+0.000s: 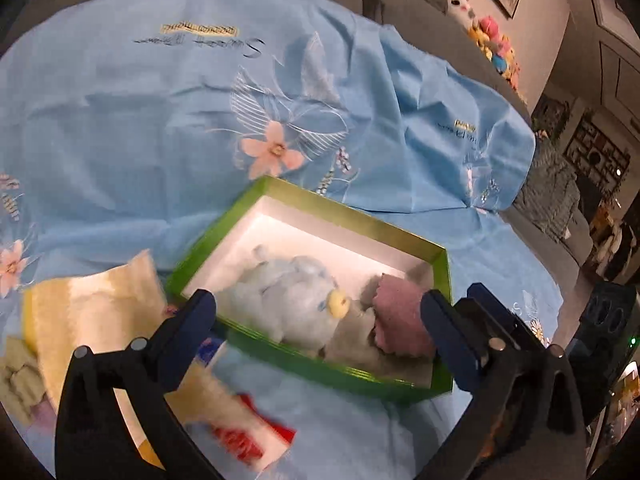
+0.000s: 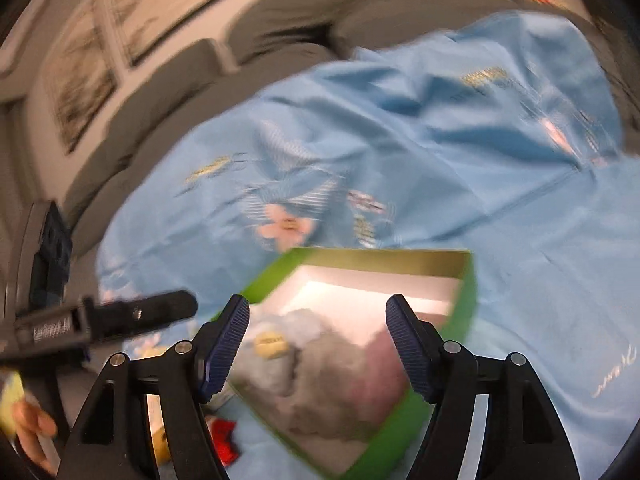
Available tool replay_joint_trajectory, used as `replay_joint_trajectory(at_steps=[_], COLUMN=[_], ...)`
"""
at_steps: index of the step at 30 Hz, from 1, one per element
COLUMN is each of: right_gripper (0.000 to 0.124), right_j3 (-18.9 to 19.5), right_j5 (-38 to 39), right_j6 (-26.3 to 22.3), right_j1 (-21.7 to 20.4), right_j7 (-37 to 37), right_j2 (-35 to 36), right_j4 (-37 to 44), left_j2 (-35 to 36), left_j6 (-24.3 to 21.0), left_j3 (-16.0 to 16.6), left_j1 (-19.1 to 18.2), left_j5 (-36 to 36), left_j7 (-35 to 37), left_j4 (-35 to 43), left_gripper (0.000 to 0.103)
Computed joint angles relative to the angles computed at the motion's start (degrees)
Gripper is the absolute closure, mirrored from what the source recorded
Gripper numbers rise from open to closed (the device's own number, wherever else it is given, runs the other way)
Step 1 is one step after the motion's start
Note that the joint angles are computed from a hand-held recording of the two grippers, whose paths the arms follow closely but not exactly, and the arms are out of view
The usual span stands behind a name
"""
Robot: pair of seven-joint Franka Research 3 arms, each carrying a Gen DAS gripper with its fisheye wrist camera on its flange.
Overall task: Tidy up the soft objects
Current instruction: 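Carry the pink towel over the green box and release it inside, then grasp the red-and-white cloth with the right gripper and lift it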
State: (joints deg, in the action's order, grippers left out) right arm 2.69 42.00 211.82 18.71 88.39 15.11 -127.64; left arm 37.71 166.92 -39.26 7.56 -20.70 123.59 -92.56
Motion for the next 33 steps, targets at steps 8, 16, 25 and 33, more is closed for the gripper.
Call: replay_joint_trajectory(at_steps=[8,16,25,33], right_gripper=[0.052,0.052,0.052,0.081], right_j3=[7.05,3.15,-6.53,1.48], right_j5=[-37.33,-36.55,-33.72,-30.27], right_j6=[-1.89,-25.71,-36.00,-38.78], right_j1=[-8.64,-1.30,8.13,1.33], right_j7=[16.63,13.32,15.61,8.63], right_j2=[-1.77,2.46,9.16,9.10], right_j4=[-4.09,4.67,13.85,14.64], left_j2=[-4.62,-2.82,-0.70,-0.86], left_j6=[12.50,8.74,-0.07,-4.69], left_j3=[-13.18,-8.91,-6.49,-5.89], left_j1=[18.01,19.68,18.43,17.82], left_j5=[-3.02,2.04,3.53,-2.09], left_j7=[5.66,-0.61,-2.22,3.50], left_j4=[-17.12,-19.62,-15.11,-14.42], left_gripper=[0.001,0.001,0.001,0.001])
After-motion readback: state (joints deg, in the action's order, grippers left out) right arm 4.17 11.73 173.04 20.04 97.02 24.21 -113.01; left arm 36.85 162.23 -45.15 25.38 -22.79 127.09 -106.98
